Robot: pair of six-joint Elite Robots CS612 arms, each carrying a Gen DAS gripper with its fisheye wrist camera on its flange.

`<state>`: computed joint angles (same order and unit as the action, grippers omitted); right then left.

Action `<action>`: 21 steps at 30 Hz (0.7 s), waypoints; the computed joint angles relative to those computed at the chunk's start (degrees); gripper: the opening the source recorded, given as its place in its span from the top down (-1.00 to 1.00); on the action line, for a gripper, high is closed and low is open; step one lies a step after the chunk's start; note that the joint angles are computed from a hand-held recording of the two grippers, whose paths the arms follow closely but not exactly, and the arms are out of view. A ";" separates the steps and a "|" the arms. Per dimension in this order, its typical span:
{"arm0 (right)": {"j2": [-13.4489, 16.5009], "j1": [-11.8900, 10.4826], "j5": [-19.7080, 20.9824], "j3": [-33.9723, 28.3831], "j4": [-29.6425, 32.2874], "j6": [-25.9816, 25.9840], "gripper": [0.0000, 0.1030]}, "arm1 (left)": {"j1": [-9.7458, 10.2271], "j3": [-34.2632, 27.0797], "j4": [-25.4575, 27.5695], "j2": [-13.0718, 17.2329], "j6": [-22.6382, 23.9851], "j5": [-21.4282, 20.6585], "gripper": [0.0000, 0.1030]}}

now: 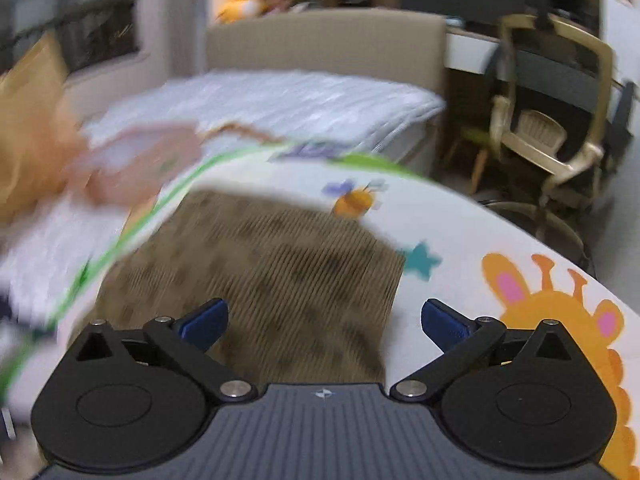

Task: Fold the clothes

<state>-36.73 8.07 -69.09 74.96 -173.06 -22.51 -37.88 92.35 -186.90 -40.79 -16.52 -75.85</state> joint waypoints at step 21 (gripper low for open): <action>11.73 2.46 -11.23 -21.10 3.73 9.19 -1.00 | 7.63 -25.02 6.93 11.84 -20.41 -8.89 -0.92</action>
